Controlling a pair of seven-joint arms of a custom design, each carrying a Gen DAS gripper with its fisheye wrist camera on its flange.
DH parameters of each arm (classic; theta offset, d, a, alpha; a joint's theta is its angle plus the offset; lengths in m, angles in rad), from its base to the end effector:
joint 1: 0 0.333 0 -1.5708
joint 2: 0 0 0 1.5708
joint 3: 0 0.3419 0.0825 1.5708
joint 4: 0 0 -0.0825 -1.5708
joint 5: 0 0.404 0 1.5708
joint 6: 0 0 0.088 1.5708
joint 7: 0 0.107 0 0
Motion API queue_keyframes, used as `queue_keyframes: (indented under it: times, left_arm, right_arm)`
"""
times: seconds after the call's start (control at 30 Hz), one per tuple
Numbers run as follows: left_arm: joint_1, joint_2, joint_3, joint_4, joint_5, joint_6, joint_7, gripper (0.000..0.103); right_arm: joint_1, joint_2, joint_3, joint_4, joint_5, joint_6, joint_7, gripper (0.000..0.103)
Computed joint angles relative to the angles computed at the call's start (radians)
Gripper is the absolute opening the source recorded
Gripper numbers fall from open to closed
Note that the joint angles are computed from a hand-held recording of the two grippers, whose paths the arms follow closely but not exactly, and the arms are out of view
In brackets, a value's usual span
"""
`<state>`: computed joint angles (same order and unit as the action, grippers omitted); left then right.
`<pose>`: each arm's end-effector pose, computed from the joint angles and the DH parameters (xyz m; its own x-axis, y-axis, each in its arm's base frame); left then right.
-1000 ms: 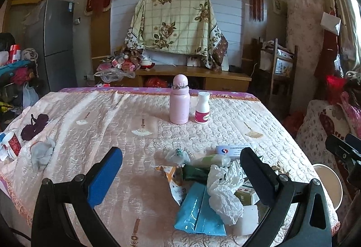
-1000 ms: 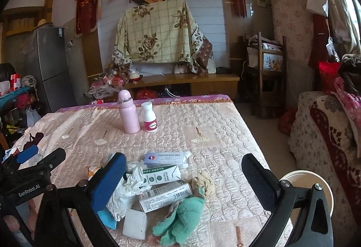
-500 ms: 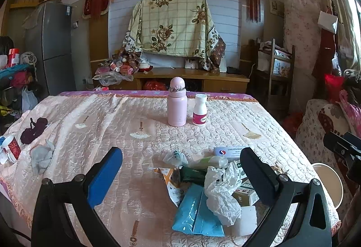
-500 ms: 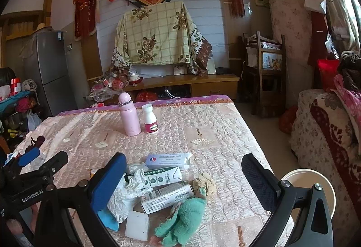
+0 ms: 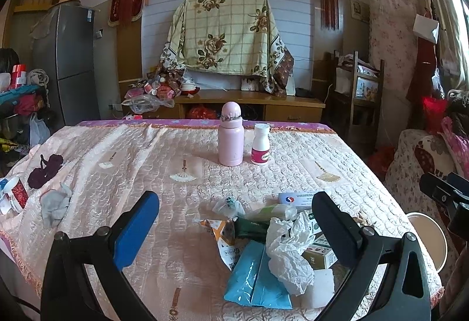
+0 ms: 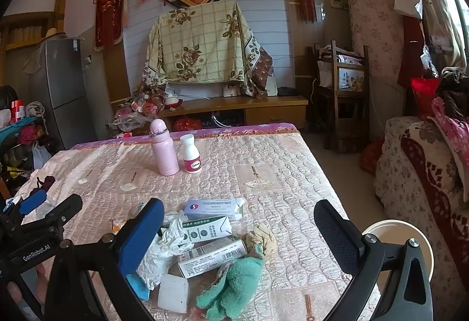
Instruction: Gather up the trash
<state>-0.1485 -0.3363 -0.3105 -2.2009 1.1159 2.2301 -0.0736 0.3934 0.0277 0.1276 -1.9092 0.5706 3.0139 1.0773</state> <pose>0.4571 -0.2145 0.5869 0.5470 -0.8367 0.0266 -0.3577 -0.2623 -0.8962 0.5671 0.2784 0.6208 0.5190 -0.8489 -0.1001 -0.4363 -0.1624 -0.8850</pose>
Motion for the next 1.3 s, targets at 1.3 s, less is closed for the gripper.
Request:
queue_keyframes:
  times: [1.3]
  left_arm:
    - [-0.003,0.02,0.008,0.019,-0.003,0.025,0.023,0.103]
  right_arm:
    - [-0.007,0.022,-0.015,0.017,-0.099,-0.004,0.083,0.103]
